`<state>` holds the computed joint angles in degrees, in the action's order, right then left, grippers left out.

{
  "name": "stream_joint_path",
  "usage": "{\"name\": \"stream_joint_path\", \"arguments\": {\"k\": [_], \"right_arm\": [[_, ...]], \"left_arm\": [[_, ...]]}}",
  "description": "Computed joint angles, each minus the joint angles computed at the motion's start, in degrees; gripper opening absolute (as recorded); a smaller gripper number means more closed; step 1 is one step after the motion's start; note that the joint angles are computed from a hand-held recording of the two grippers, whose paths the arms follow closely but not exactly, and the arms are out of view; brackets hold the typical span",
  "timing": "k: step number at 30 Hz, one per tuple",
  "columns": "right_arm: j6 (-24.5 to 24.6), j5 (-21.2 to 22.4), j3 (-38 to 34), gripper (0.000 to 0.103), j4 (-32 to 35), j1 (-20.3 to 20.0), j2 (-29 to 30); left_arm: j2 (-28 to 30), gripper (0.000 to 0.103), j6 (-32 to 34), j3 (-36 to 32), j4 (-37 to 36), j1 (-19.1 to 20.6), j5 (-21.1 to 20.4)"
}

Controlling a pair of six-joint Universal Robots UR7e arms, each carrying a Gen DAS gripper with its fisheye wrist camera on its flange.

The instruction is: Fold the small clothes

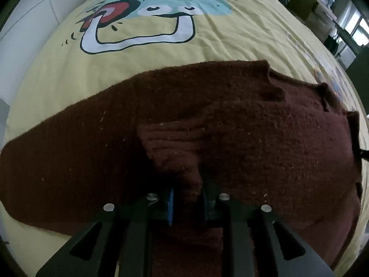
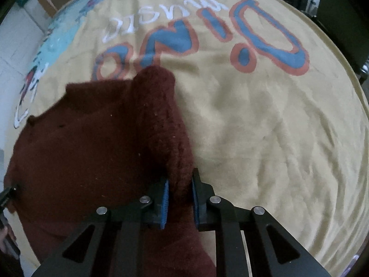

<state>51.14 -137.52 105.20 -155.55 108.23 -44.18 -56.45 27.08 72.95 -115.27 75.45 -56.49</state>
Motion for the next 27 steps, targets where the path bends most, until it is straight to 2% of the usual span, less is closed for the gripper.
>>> {"name": "stream_joint_path", "arguments": {"k": [2, 6, 8, 10, 12, 15, 17, 20, 24, 27], "right_arm": [[-0.56, -0.12, -0.57, 0.022, 0.34, 0.13, 0.26], [-1.38, -4.80, -2.05, 0.045, 2.32, 2.81, 1.09], [-2.33, -6.48, -2.23, 0.072, 1.41, 4.05, 1.43], [-5.13, -7.33, -1.97, 0.082, -2.66, 5.54, 1.88], [-7.95, -6.19, -1.97, 0.084, -6.57, 6.60, 2.24], [-10.70, -7.00, -4.22, 0.103, -8.48, 8.29, 4.09], [-13.63, -8.03, -6.63, 0.103, -10.44, 9.47, 6.39], [-16.47, -8.20, -11.54, 0.103, -9.62, 10.07, 10.09], [-16.31, -7.67, -16.63, 0.103, -5.73, 10.49, 14.48], [-16.74, -8.96, -19.86, 0.103, -3.40, 10.57, 18.23]], "left_arm": [[-0.32, 0.022, 0.81, 0.73, -1.30, -0.11, 0.48], [0.10, 0.041, -4.15, -0.78, 1.48, -1.02, 3.57], [-0.09, 0.057, -4.43, -1.02, 1.41, -1.44, 3.88], [-0.66, 0.099, -3.88, -0.76, -0.12, -1.93, 3.60], [-1.39, 0.102, -3.73, -0.18, -1.73, -2.37, 2.89], [-2.45, 0.102, -3.67, 0.84, -3.61, -3.15, 1.89], [-3.27, 0.102, -3.22, 1.81, -4.46, -3.51, 0.49], [-4.73, 0.102, -0.83, 4.85, -6.19, -4.39, -0.85], [-6.11, 0.102, 1.73, 10.22, -9.21, -5.04, -1.60], [-6.54, 0.102, 2.83, 14.36, -11.89, -4.84, -1.13]]}}
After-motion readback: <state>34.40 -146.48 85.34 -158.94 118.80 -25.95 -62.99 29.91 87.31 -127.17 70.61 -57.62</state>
